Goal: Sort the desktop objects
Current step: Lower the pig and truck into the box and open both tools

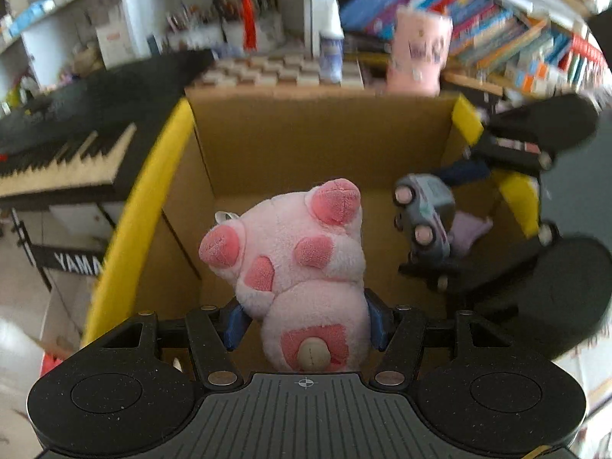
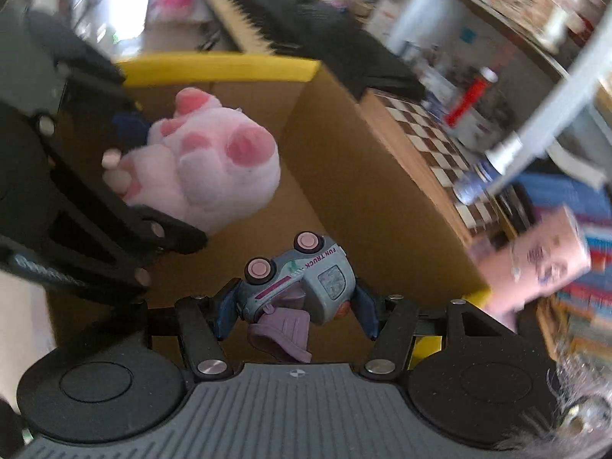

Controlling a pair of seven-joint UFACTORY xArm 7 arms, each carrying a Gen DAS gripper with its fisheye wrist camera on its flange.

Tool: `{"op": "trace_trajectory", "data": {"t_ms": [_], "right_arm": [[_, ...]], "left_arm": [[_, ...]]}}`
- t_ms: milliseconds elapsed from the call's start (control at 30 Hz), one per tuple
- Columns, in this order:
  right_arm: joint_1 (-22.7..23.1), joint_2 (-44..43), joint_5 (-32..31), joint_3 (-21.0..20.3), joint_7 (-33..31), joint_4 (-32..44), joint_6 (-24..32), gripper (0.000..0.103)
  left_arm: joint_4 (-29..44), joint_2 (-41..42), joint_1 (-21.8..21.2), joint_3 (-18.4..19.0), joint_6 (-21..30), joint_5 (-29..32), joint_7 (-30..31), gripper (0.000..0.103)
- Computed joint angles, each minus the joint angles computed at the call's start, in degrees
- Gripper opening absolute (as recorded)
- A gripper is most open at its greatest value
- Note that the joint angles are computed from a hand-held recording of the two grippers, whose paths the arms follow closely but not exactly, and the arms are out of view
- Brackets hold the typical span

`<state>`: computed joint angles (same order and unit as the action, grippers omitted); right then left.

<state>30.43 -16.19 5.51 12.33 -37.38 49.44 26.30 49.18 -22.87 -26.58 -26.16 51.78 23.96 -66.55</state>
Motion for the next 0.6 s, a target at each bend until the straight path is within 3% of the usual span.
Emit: {"op": "trace_trajectory", "data": {"t_ms": [100, 233, 367, 500, 600], "right_arm": [[-0.1, 2.6, -0.5, -0.9, -4.1, 2.6, 4.6, 0.058], [0.4, 2.6, 2.2, -2.4, -13.8, 1.4, 1.7, 0.058], [0.3, 3.0, 3.9, -2.3, -17.5, 1.5, 0.9, 0.058], [-0.1, 3.3, 4.8, -1.9, -17.6, 1.8, 0.7, 0.058], [-0.7, 2.7, 5.4, -1.4, -15.1, 1.0, -1.2, 0.064]], "left_arm": [[-0.5, -0.7, -0.5, 0.7, -0.5, -2.5, -1.1, 0.060], [-2.0, -1.8, -1.1, 0.9, -2.5, -5.1, -1.3, 0.062], [-0.8, -1.4, 0.6, -2.0, 0.2, -0.9, -3.4, 0.064], [1.3, -0.8, 1.6, -5.1, 4.8, 6.3, -7.0, 0.070], [1.8, -2.2, 1.5, -6.1, 6.4, 9.7, -9.3, 0.071]]}}
